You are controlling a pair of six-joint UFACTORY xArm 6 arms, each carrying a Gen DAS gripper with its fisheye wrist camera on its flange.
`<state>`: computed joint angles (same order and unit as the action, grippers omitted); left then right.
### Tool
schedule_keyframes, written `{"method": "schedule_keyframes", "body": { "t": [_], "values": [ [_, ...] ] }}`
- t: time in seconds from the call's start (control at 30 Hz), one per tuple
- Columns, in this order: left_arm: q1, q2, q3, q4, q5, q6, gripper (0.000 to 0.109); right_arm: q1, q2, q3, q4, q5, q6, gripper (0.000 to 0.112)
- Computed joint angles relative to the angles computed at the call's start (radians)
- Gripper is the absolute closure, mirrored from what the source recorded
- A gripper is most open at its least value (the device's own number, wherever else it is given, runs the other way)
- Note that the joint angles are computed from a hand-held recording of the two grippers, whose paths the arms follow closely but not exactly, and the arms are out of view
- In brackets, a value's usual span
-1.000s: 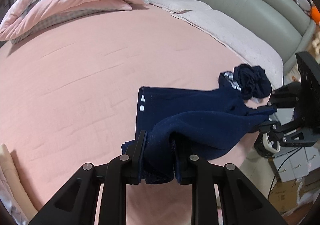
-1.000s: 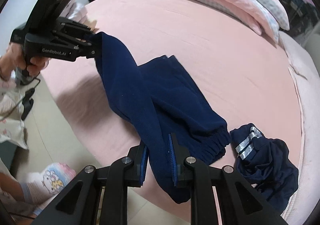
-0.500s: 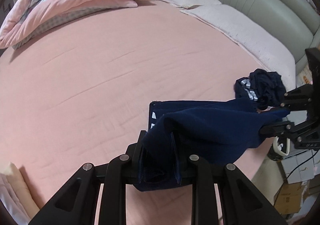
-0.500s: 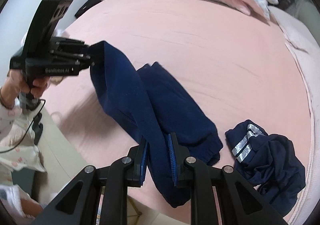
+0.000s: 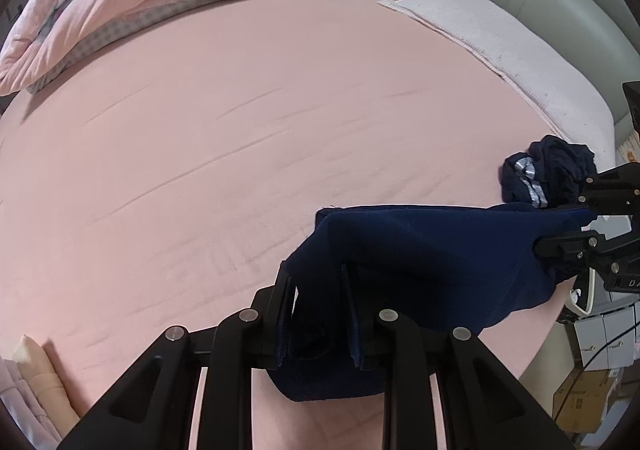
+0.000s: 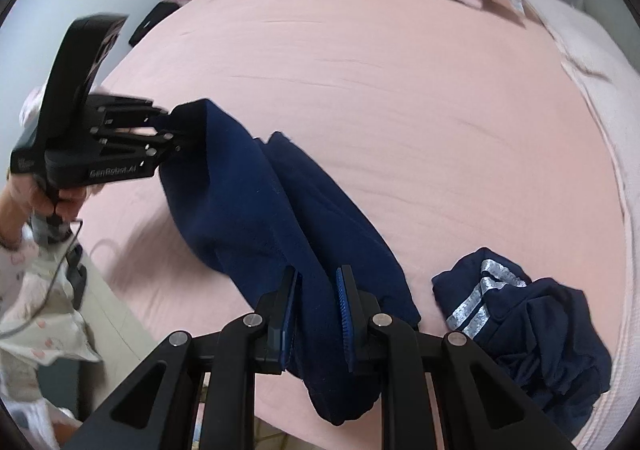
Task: Fold clothes
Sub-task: 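Stretch the pants legs flat on the bed with both grippers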
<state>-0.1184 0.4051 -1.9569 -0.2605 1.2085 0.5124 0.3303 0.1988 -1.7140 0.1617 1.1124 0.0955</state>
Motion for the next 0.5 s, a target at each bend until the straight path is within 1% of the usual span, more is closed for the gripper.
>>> {"method": "schedule_keyframes", "body": {
  "t": [0.07, 0.23, 0.33, 0.47, 0.5],
  "values": [
    [-0.001, 0.009, -0.012, 0.008, 0.001, -0.017, 0.088, -0.011, 0.013, -0.012, 0.009, 0.006, 0.012, 0.095],
    [0.004, 0.045, -0.049, 0.023, -0.007, -0.057, 0.088, -0.014, 0.053, -0.055, -0.021, 0.025, 0.034, 0.095],
    [0.003, 0.070, -0.074, 0.031, 0.005, -0.075, 0.088, -0.012, 0.090, -0.105, -0.042, 0.070, 0.049, 0.094],
    [-0.006, 0.075, -0.057, 0.066, -0.033, -0.097, 0.088, -0.008, 0.134, -0.165, -0.083, 0.110, 0.070, 0.094],
    [-0.008, 0.078, -0.060, 0.070, -0.031, -0.102, 0.088, -0.008, 0.144, -0.178, -0.088, 0.115, 0.075, 0.093]
  ]
}}
